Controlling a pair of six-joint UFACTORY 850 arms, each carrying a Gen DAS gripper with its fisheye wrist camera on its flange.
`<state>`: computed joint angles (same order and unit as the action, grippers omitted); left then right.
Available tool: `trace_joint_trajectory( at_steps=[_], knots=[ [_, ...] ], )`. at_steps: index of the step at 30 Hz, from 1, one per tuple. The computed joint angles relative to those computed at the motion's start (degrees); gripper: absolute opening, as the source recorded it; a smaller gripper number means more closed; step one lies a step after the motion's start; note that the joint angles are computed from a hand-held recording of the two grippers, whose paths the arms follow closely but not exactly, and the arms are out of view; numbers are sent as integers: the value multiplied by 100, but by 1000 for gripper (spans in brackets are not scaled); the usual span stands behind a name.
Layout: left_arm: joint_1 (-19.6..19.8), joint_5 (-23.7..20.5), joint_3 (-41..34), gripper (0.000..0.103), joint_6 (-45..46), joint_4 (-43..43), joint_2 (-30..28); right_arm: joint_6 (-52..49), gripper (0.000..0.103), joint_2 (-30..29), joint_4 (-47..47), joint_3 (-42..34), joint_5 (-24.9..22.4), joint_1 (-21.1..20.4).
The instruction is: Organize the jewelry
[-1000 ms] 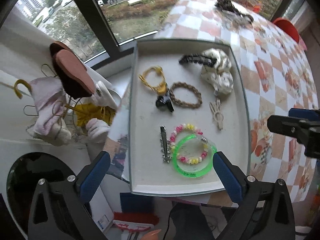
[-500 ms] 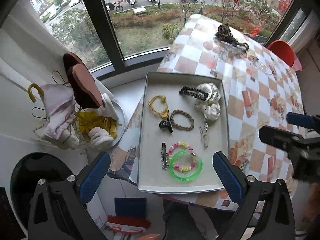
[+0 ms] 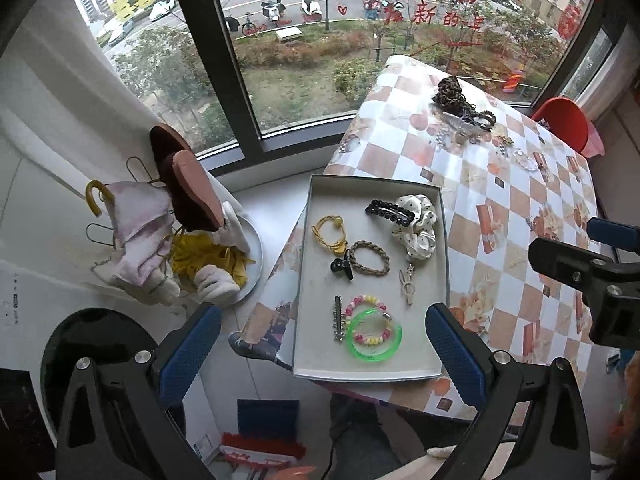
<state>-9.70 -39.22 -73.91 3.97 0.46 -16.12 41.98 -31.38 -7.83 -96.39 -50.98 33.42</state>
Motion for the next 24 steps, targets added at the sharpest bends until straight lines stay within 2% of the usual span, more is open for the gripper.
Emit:
trace_joint_trajectory(
  at_steps=[24],
  knots=[
    [10,-64,-28,103,-196,153,6,90,103,-67,-122,-144,-139,39]
  ],
)
